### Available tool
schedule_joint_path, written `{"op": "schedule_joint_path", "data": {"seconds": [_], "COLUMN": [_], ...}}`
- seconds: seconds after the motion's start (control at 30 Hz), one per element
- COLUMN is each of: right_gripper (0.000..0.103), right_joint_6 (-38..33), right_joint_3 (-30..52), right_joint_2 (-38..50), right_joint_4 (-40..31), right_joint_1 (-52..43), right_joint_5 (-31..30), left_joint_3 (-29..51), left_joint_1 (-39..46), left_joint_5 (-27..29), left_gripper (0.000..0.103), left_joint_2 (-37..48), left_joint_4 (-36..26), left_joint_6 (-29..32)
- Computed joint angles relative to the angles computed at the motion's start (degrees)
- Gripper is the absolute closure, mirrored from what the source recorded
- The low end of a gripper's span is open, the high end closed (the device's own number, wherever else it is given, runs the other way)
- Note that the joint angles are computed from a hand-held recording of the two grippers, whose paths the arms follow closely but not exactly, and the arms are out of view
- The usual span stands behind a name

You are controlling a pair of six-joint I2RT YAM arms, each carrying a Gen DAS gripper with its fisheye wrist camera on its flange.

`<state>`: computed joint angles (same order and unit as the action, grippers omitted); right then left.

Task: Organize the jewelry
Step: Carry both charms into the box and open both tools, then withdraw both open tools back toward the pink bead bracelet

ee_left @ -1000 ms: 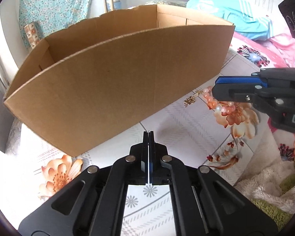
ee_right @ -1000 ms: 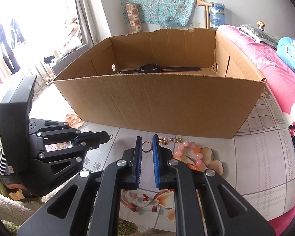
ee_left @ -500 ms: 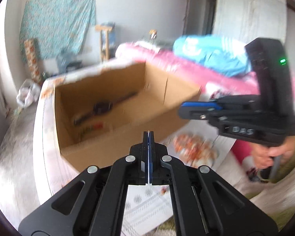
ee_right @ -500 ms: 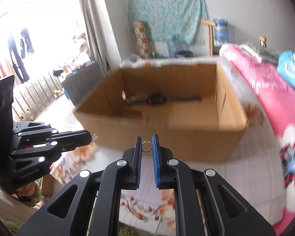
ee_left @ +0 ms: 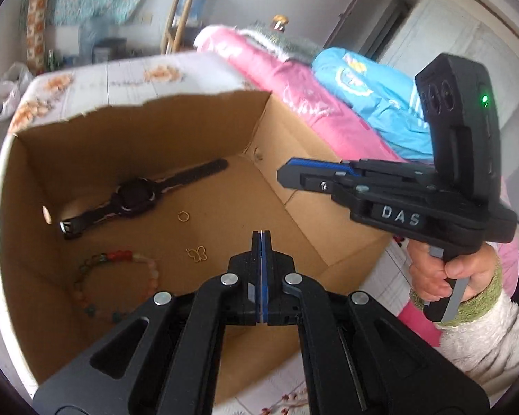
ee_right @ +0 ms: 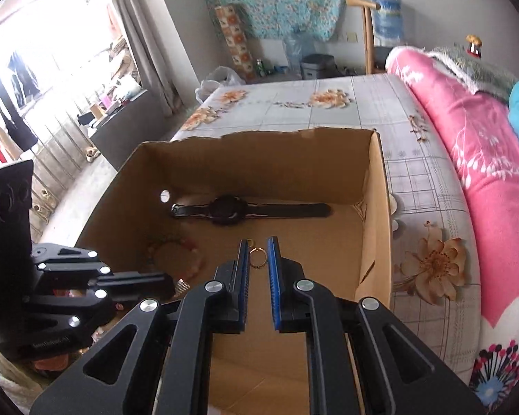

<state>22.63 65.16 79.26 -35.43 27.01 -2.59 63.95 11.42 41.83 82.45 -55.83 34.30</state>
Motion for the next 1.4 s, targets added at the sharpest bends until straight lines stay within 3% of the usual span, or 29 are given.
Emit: {"op": "schedule_joint_path", "data": {"seconds": [0.13, 0.23, 0.47, 0.6, 0.73, 0.83, 0.93, 1.03, 1.1, 1.17, 1.23, 1.33, 1.4], "right_gripper": [0.089, 0.075, 0.061, 0.052, 0.034, 0.02, 0.009, 0.007, 0.007, 0.007, 0.007, 0.007, 0.007], "right_joint_6": [-0.8, -0.4, 1.1, 3.0, 5.7, 9.5, 17.7, 30.3, 37.9, 42.9, 46.5, 54.1, 57.9], "right_joint_3": [0.6, -0.7, -3.1, -5.1, -7.3, -7.7, -6.8, -5.0, -4.9, -6.5, -7.9, -9.6, -11.4], "right_joint_2": [0.4, -1.7, -8.1, -14.9, -24.8, -31.0, -32.1, -27.3, -22.8, -20.0, -16.8, -12.5, -13.1], "right_joint_4": [0.5, 1.8, 2.0, 0.6, -2.3, -7.4, -16.7, -29.8, -36.9, -39.4, -40.6, -44.8, -45.5], "right_joint_1": [-2.9, -4.4, -5.8, -3.9, 1.4, 10.0, 20.4, 29.2, 32.8, 34.6, 34.7, 37.9, 39.6], "right_joint_5": [-1.1, -1.6, 0.1, 4.0, 11.7, 23.2, 35.6, 43.9, 45.7, 45.2, 43.6, 46.3, 48.2], "left_joint_3": [-0.3, -1.0, -1.8, -2.8, -3.6, -3.4, -4.7, -9.9, -14.4, -19.3, -23.9, -28.2, -30.7], "left_joint_1": [0.1, 0.3, 2.1, 5.5, 10.9, 18.1, 24.7, 28.0, 27.4, 24.8, 20.5, 14.2, 9.0], "left_joint_5": [-0.8, 0.1, 0.6, 3.7, 8.4, 12.5, 13.3, 10.5, 7.9, 5.1, 3.2, 1.7, 0.2], "left_gripper": [0.103, 0.099, 0.097, 0.096, 0.082, 0.071, 0.056, 0.046, 0.046, 0.046, 0.046, 0.047, 0.054], "left_joint_2": [0.7, 0.2, -2.8, -6.8, -11.3, -13.1, -13.5, -17.1, -19.9, -23.3, -27.0, -30.4, -31.7], "left_joint_4": [0.4, 1.3, 2.0, -0.8, -6.7, -18.2, -28.4, -28.7, -25.7, -21.2, -15.4, -8.5, -3.0], "left_joint_6": [-0.7, -1.4, -0.7, 3.5, 12.3, 27.2, 42.8, 48.0, 46.7, 42.8, 36.5, 28.0, 20.8]}}
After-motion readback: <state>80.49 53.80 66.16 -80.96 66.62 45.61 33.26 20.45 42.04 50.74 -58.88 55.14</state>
